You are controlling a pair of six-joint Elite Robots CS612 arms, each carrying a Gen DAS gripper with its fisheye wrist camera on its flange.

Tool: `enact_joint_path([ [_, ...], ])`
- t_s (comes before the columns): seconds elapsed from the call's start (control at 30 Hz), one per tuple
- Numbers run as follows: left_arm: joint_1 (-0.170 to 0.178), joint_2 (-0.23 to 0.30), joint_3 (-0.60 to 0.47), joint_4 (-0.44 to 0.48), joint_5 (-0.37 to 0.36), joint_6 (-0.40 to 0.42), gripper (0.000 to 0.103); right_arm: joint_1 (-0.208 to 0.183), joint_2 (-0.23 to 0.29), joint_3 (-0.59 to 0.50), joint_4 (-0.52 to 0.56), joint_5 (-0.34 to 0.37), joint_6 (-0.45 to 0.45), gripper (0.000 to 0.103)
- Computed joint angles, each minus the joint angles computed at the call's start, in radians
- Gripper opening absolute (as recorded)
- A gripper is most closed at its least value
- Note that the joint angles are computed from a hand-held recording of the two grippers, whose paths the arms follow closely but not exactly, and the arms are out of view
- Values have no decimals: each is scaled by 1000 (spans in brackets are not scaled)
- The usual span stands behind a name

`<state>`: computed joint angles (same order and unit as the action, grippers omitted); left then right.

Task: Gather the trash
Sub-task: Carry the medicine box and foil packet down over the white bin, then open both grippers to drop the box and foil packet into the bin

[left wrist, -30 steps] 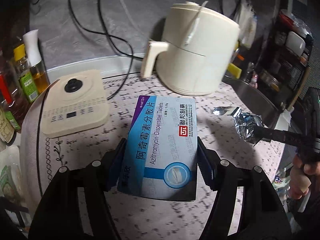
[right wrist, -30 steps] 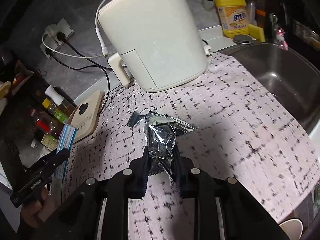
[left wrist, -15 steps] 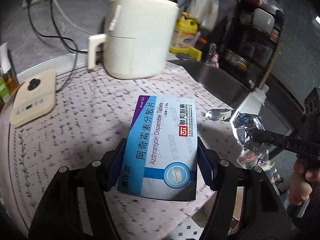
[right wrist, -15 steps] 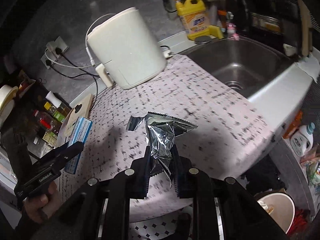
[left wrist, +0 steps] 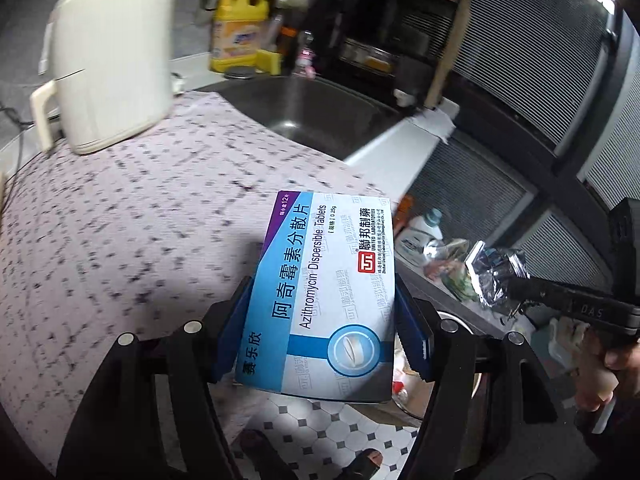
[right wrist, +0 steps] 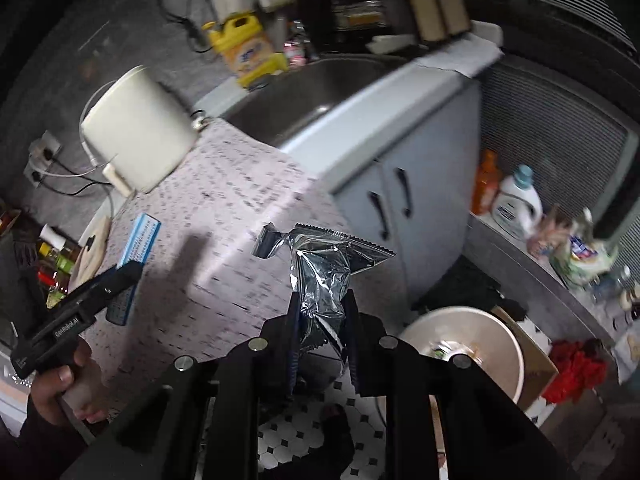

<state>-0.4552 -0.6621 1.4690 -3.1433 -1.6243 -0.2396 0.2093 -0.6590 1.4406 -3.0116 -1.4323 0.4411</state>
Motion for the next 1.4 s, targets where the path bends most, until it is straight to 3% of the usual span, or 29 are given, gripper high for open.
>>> enact_joint_path([
  [0.23, -46, 32, -54, 52, -66, 49, 66, -38, -46, 134, -16, -36, 50, 22],
  [0.33, -59, 43, -72, 75, -84, 64, 66, -50, -56, 170, -24, -45, 64, 27],
  [0.43, -70, 54, -85, 96, -97, 80, 66, -61, -63, 206, -37, -58, 80, 39],
  [0.5, -78, 63, -94, 120, -104, 93, 66, -68, -63, 222, -39, -49, 86, 55],
  [0.6, -87, 73, -103, 156, -115, 109, 66, -75, -60, 248, -48, -51, 119, 66],
  [0.8, -102, 91, -125, 226, -145, 156, 66, -88, -66, 300, -78, -55, 176, 69],
  [1.17, -142, 140, -187, 325, -225, 212, 68, -109, -113, 430, -176, -126, 282, 76],
  [1.2, -141, 150, -202, 341, -256, 209, 72, -111, -116, 441, -181, -128, 289, 76],
  [1.23, -142, 160, -217, 359, -275, 207, 85, -114, -120, 452, -187, -130, 294, 76],
  [1.27, -146, 169, -228, 368, -275, 197, 88, -117, -125, 466, -193, -133, 303, 76],
  [1.4, -158, 186, -246, 373, -269, 165, 90, -126, -139, 509, -213, -141, 317, 78],
])
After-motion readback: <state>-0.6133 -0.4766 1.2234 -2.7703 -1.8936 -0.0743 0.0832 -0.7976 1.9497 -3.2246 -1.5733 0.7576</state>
